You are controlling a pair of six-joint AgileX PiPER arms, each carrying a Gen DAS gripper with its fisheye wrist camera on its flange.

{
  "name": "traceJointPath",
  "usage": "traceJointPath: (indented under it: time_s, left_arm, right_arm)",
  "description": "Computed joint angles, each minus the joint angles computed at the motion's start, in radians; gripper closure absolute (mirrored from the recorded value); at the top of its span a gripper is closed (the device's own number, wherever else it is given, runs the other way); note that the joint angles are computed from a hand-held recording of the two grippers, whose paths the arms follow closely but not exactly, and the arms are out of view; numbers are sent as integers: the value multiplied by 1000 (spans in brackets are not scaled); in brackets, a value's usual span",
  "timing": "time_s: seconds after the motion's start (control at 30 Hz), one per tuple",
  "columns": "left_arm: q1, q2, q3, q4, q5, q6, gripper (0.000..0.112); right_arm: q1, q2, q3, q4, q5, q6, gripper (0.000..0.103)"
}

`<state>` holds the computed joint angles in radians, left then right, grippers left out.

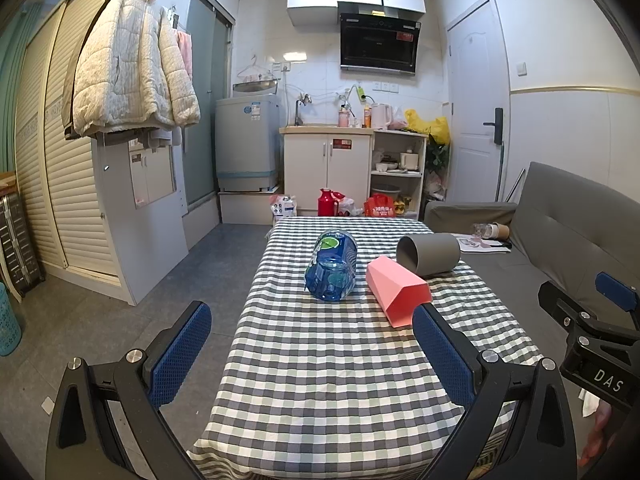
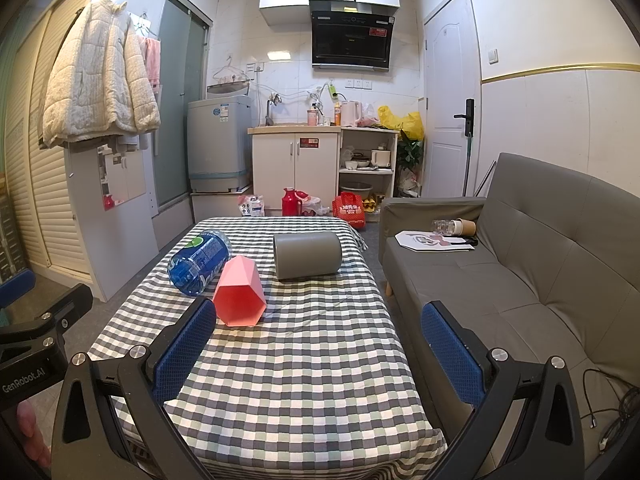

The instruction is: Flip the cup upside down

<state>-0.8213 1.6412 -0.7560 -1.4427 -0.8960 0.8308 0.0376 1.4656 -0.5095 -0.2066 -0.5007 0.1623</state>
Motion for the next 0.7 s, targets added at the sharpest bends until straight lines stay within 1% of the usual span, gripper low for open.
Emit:
traceJointPath:
  time_s: [0.57, 0.7]
  left_arm:
    - [3, -2, -1, -1, 4, 4, 9]
    - [1, 18, 9, 24, 5, -33, 9]
  right_arm:
    - [0, 0, 0, 0, 0, 0, 0]
    - [-5, 5, 0, -8, -5, 5, 0]
